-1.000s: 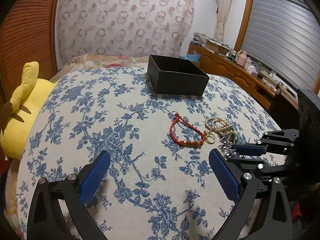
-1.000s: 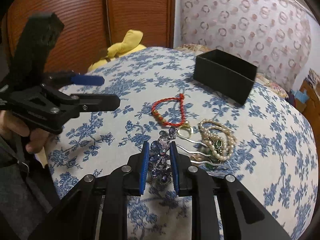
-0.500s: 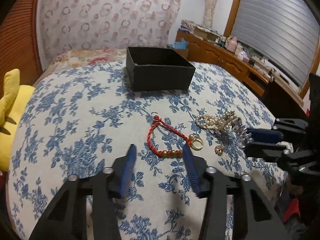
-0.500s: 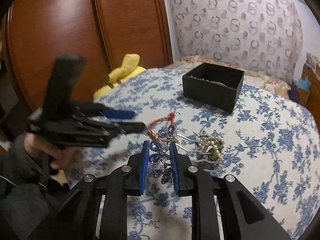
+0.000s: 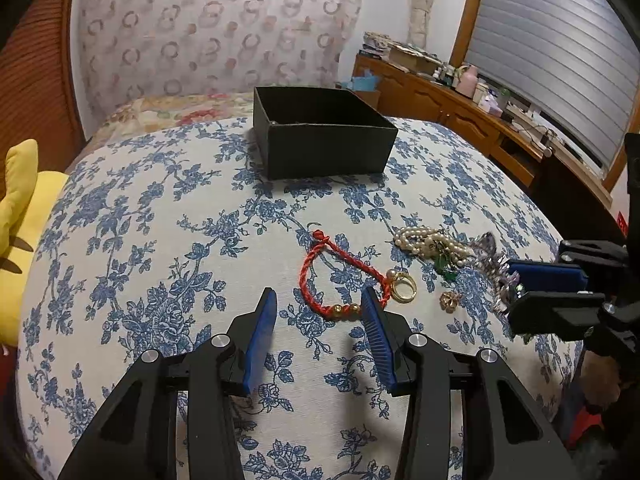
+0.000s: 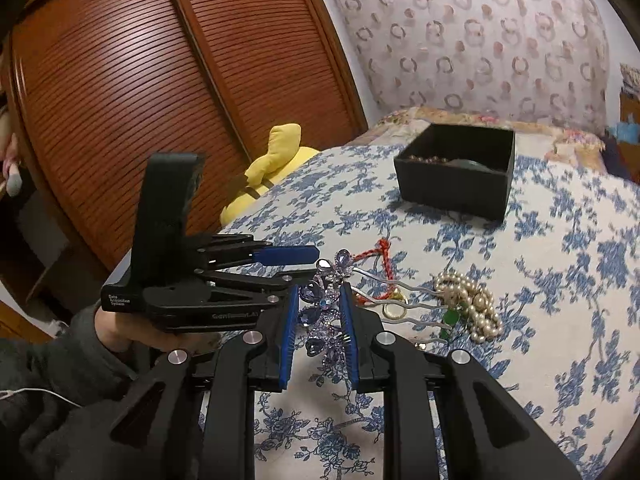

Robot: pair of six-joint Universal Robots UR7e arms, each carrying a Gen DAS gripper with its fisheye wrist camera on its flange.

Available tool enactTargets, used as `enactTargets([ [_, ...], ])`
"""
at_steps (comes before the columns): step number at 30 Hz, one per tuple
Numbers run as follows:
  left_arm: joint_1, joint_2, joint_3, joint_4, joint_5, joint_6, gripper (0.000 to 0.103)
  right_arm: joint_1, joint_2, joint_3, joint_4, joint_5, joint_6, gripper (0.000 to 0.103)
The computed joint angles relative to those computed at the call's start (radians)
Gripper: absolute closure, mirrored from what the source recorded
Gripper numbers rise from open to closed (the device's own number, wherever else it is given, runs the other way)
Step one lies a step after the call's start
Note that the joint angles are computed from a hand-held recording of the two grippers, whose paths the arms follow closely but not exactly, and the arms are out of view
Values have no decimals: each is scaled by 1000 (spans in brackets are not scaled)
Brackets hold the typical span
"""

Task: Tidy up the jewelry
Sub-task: 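Grasp the purple crystal brooch with the right tool and lift it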

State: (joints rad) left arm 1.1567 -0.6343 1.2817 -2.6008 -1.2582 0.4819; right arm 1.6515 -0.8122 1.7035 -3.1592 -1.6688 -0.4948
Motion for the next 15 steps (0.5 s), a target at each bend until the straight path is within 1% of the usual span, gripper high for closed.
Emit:
enactTargets([
  [2,0,2,-4,5,-5,4,65,7,0,-2,-13,-24,-14,80],
  [4,-1,9,-16,18,-8,6,73,6,0,-5,-17,-47,-20,80],
  [7,-3,32,-53,42,-3,10,79,3,-4,-8,-24,-78,-27,80],
  [15,-9,112,-177,125,28,41,79,-5,-15,-12,-26,-114,-35,80],
])
